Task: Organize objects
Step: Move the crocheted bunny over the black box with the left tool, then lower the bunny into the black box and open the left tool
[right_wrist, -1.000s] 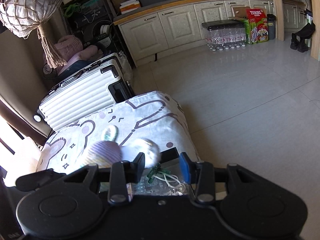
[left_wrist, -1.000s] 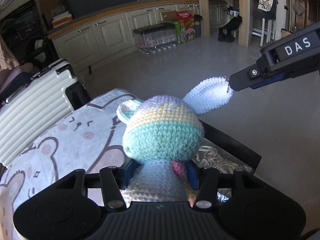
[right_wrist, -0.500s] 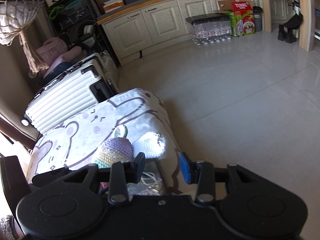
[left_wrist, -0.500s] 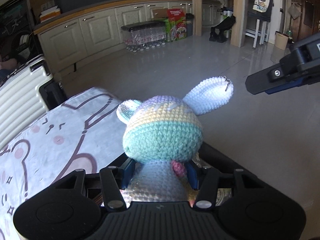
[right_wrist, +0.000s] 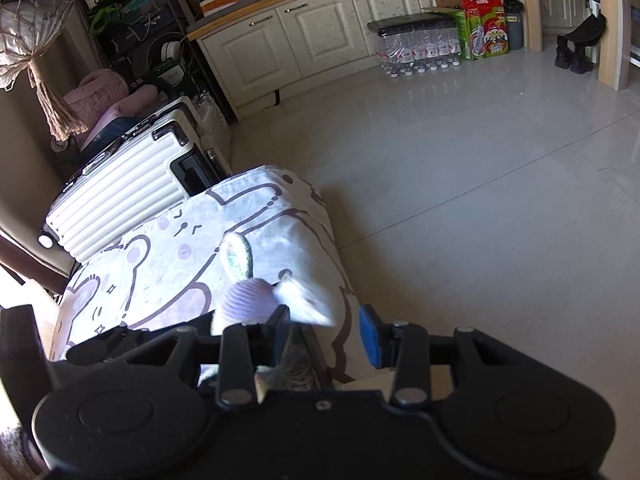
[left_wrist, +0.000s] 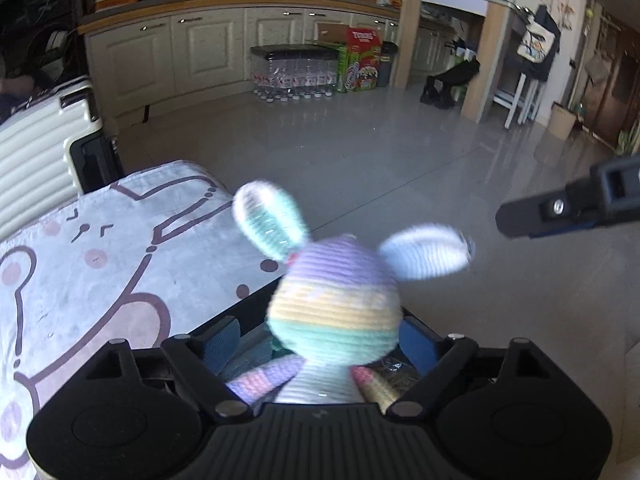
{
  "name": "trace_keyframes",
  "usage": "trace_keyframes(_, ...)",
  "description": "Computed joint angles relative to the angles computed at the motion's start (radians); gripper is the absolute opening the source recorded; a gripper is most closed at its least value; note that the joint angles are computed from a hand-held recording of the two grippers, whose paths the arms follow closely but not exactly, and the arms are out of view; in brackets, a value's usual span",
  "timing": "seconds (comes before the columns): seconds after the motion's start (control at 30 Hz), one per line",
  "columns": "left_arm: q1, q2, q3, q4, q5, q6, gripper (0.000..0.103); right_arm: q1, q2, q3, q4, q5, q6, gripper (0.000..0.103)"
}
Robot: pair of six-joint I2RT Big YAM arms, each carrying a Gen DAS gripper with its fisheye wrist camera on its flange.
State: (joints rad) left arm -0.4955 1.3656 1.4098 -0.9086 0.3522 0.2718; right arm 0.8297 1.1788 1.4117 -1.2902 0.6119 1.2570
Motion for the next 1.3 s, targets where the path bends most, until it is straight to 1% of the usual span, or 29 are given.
trace_keyframes(0.13,0.036,-0.01,0.024,-0.05,0.013,0.018,0.085,0.001,0.012,0.011,0.02,-0.02,-0.021,0.04)
trace_keyframes(0.27,0.064,-0.005,0.056,-0.124,0.018,0.029,0.075,0.005,0.033,0.034,0.025,-0.039,-0.028,0.04)
trace_keyframes(0.3,0.072,-0.004,0.063,-0.142,0.022,0.031,0.071,0.007,0.038,0.039,0.024,-0.04,-0.03,0.04)
trace_keyframes(0.47,0.086,0.0,0.075,-0.193,0.02,0.05,0.056,0.005,0.052,0.053,0.023,-0.062,-0.013,0.04)
trace_keyframes(0.53,0.086,0.001,0.081,-0.214,0.008,0.06,0.054,0.0,0.054,0.056,0.014,-0.074,0.0,0.04)
trace_keyframes(0.63,0.09,-0.004,0.085,-0.236,-0.006,0.069,0.054,0.004,0.063,0.071,-0.008,-0.079,0.017,0.04)
trace_keyframes(0.73,0.095,-0.019,0.087,-0.247,-0.02,0.063,0.054,0.019,0.069,0.086,-0.021,-0.066,0.021,0.04)
trace_keyframes(0.87,0.105,-0.047,0.091,-0.254,-0.052,0.048,0.054,0.046,0.083,0.113,-0.032,-0.043,0.02,0.04)
trace_keyframes(1.0,0.123,-0.079,0.098,-0.27,-0.07,0.018,0.055,0.078,0.105,0.157,-0.072,-0.009,0.026,0.04)
trace_keyframes(1.07,0.133,-0.095,0.101,-0.286,-0.071,0.0,0.058,0.097,0.114,0.178,-0.091,0.006,0.036,0.041)
trace_keyframes(1.13,0.14,-0.116,0.103,-0.3,-0.071,-0.012,0.063,0.12,0.126,0.204,-0.119,0.024,0.052,0.042)
trace_keyframes(1.2,0.146,-0.138,0.101,-0.307,-0.07,-0.019,0.065,0.144,0.135,0.228,-0.144,0.044,0.069,0.044)
trace_keyframes(1.3,0.155,-0.166,0.101,-0.319,-0.069,-0.036,0.069,0.182,0.155,0.271,-0.196,0.076,0.102,0.045)
